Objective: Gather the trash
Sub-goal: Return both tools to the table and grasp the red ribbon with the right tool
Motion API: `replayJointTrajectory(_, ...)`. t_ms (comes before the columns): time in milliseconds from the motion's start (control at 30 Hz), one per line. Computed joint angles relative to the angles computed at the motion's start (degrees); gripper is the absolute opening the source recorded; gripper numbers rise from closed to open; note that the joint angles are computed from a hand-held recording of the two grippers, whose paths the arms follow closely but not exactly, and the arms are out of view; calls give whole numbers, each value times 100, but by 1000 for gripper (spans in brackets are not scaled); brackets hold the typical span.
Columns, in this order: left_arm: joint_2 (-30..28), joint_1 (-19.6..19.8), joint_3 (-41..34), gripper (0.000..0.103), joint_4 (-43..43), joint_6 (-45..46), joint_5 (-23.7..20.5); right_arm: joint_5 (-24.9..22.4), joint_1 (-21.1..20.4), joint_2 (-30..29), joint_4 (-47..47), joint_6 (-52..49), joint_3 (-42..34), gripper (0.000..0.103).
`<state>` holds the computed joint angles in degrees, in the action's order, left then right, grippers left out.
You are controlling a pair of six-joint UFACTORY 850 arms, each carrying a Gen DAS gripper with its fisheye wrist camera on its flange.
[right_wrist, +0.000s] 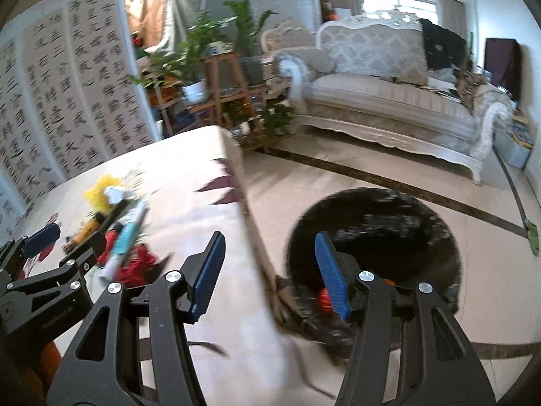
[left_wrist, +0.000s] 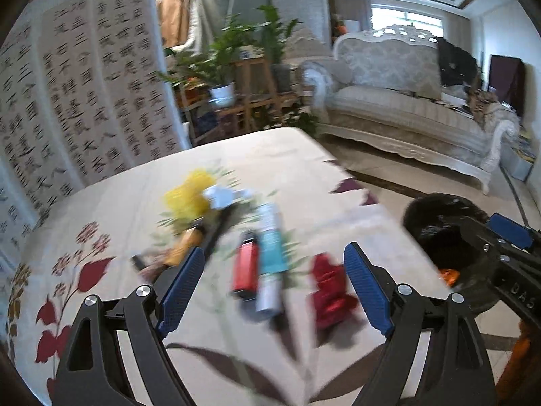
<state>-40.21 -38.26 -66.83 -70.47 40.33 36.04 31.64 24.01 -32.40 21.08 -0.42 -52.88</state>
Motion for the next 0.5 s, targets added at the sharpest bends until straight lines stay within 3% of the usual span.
replayJointTrajectory(500, 402, 666, 1037, 82, 51, -788, 130, -810, 779, -651, -132, -463, -957, 54)
